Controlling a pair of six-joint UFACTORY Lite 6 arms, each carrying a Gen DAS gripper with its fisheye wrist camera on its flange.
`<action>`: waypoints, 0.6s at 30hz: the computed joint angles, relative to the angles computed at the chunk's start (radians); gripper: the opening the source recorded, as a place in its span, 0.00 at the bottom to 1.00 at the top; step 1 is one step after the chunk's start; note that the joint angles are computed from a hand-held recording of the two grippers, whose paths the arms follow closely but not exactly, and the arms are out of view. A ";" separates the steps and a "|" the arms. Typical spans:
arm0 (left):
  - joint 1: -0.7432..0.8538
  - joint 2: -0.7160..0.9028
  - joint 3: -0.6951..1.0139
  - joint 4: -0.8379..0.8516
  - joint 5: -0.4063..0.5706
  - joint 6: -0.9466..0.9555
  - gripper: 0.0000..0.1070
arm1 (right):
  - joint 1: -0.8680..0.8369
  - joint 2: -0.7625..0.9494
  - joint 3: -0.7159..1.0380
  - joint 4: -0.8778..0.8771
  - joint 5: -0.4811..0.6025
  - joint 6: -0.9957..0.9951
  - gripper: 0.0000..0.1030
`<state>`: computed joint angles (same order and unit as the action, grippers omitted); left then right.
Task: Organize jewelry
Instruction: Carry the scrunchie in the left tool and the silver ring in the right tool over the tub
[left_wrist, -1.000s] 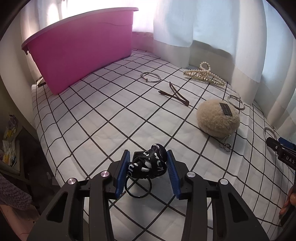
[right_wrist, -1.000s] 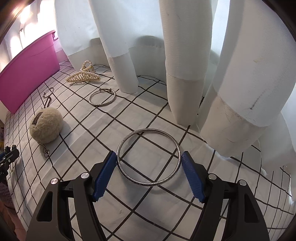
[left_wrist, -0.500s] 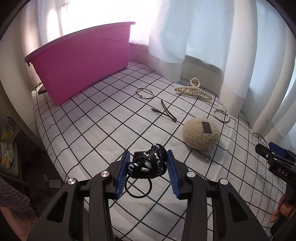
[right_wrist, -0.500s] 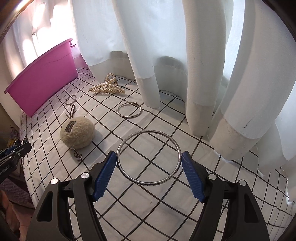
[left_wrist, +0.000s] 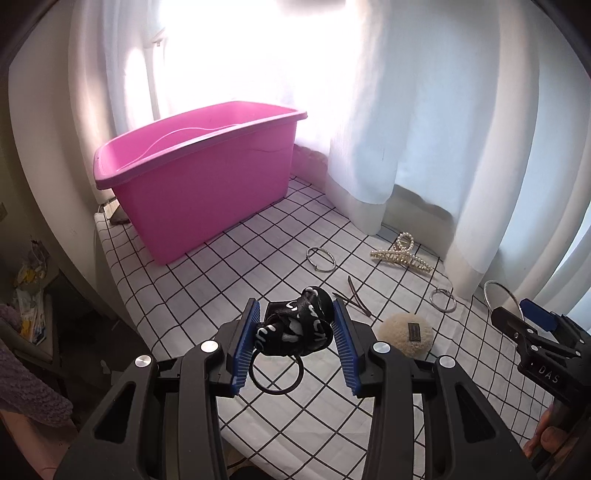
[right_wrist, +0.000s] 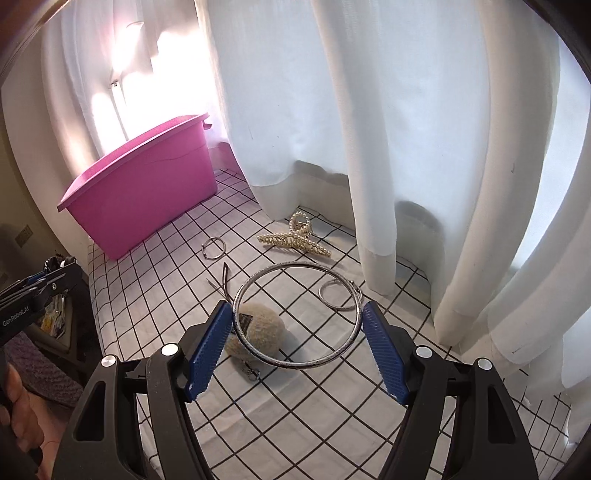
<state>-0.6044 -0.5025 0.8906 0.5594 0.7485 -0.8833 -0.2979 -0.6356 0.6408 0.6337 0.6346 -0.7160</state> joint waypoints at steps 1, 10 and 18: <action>0.034 0.005 0.024 -0.026 -0.008 0.048 0.37 | 0.042 0.015 0.030 -0.029 -0.014 0.049 0.68; 0.462 0.213 0.341 -0.549 -0.099 0.792 0.37 | 0.429 0.281 0.397 -0.488 -0.140 0.724 0.68; 0.788 0.554 0.759 -0.941 -0.001 1.301 0.37 | 0.691 0.697 0.917 -0.904 -0.092 1.214 0.68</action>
<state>0.1832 0.0518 1.6501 -0.3820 0.7476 0.4175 0.3927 0.0611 1.5579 -0.2706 0.5424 0.4980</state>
